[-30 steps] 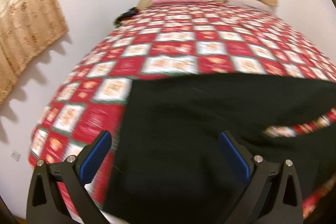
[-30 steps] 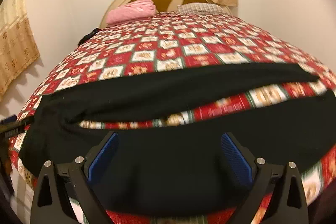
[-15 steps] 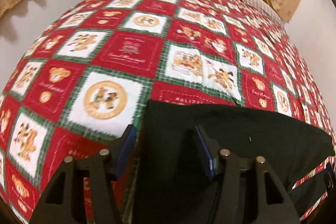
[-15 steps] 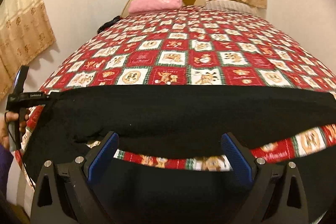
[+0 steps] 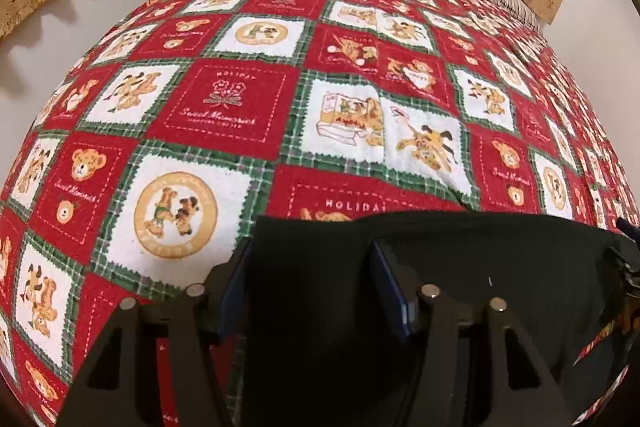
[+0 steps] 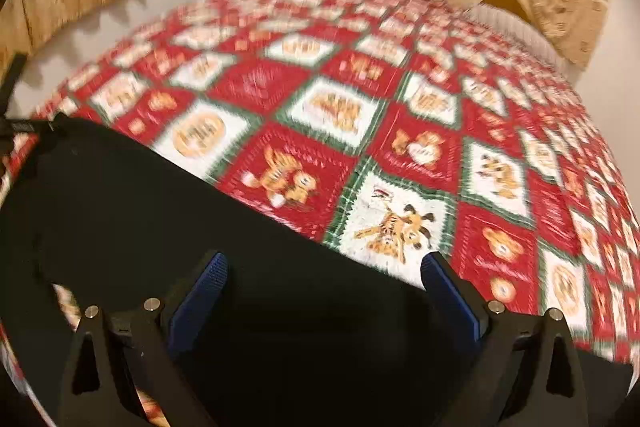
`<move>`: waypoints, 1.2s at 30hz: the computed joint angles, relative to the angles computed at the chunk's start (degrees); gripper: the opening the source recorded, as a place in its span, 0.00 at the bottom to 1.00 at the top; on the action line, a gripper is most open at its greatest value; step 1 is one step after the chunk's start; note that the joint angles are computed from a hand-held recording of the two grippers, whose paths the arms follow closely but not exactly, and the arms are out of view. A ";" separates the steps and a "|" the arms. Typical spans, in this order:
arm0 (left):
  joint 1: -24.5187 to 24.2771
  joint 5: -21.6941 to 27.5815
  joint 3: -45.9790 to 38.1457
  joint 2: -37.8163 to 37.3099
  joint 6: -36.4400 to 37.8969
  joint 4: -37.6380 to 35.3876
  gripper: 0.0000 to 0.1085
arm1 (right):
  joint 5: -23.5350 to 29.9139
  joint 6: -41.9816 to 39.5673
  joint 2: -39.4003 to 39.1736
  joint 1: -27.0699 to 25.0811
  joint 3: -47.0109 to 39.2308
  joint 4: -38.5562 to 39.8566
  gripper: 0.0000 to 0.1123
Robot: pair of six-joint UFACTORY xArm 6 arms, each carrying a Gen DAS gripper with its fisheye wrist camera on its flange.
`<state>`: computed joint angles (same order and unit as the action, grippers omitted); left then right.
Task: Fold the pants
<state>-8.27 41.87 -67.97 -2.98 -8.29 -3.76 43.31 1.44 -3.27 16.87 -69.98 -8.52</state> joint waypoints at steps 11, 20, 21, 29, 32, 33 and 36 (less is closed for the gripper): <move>-1.56 -1.20 -1.68 0.83 1.70 -0.29 0.14 | 3.65 -6.95 -2.60 -1.69 -1.66 13.71 0.05; -1.96 -14.64 13.09 -19.36 4.61 -6.02 0.14 | -6.24 -2.69 -26.49 5.15 11.77 11.08 0.00; -2.11 -15.69 15.31 -21.97 5.39 -7.03 0.15 | -6.32 -1.73 -28.32 6.01 13.04 10.46 0.00; -5.45 -27.74 31.83 -35.66 1.36 -3.96 0.16 | -7.03 7.86 -41.62 10.70 27.28 12.24 0.01; -6.64 -31.49 36.13 -39.24 -3.67 0.88 0.16 | -8.01 5.17 -41.05 7.75 29.05 24.51 0.01; -6.64 -32.64 37.85 -41.03 -7.42 5.59 0.16 | -8.03 4.63 -40.58 6.32 29.57 29.19 0.01; -6.00 -34.34 43.15 -47.06 -16.36 15.70 0.16 | -8.05 3.91 -40.98 3.33 32.52 40.10 0.03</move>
